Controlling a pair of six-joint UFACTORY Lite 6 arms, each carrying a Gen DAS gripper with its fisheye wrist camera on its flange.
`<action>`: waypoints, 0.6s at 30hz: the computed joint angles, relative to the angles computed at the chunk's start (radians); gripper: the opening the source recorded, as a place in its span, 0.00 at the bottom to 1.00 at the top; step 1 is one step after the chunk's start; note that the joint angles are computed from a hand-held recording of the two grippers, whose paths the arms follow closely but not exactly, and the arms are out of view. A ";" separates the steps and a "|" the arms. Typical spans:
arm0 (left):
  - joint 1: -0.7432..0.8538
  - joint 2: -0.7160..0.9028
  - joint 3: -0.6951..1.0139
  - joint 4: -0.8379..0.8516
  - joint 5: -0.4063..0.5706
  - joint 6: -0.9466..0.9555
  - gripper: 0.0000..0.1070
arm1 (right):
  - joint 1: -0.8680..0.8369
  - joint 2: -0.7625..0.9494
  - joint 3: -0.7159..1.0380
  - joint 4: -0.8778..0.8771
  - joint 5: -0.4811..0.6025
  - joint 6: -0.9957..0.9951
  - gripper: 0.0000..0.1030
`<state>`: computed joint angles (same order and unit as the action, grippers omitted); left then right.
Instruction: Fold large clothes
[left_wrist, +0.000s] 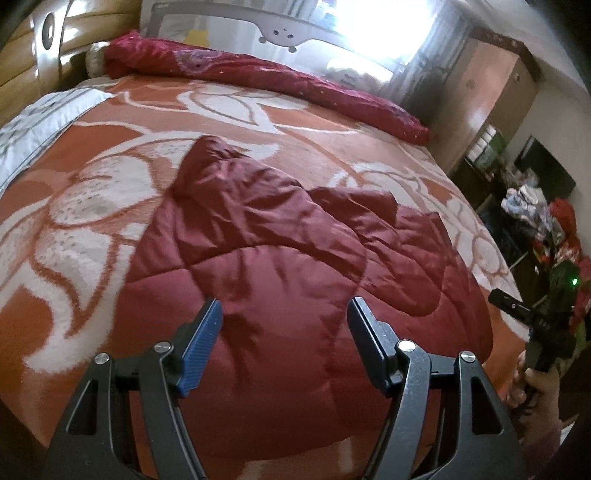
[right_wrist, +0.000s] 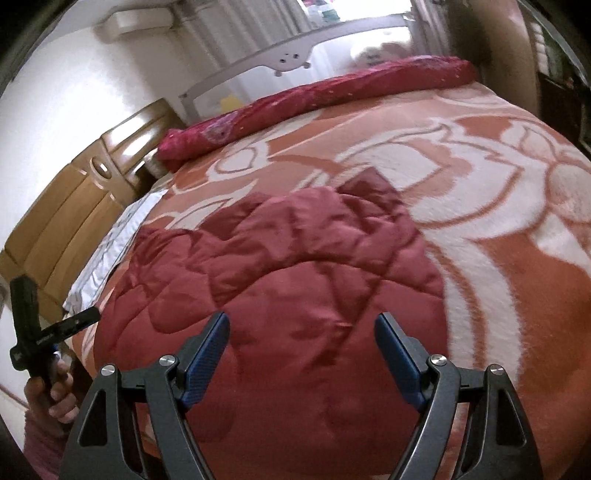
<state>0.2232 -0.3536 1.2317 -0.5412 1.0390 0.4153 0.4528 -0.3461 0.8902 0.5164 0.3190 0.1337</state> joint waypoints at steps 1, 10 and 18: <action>-0.029 -0.001 -0.001 0.013 -0.009 -0.018 0.65 | 0.027 0.019 0.019 -0.047 -0.009 0.046 0.80; -0.308 0.016 -0.016 0.200 -0.105 -0.181 0.65 | 0.182 0.221 0.209 -0.318 0.005 0.294 0.80; -0.323 0.142 0.026 0.270 -0.141 -0.206 0.65 | 0.192 0.465 0.449 -0.445 0.128 0.366 0.83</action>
<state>-0.0994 -0.2114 1.2575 -0.2713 0.8976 0.2093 0.6452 0.1187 1.3388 0.0716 0.4465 0.4999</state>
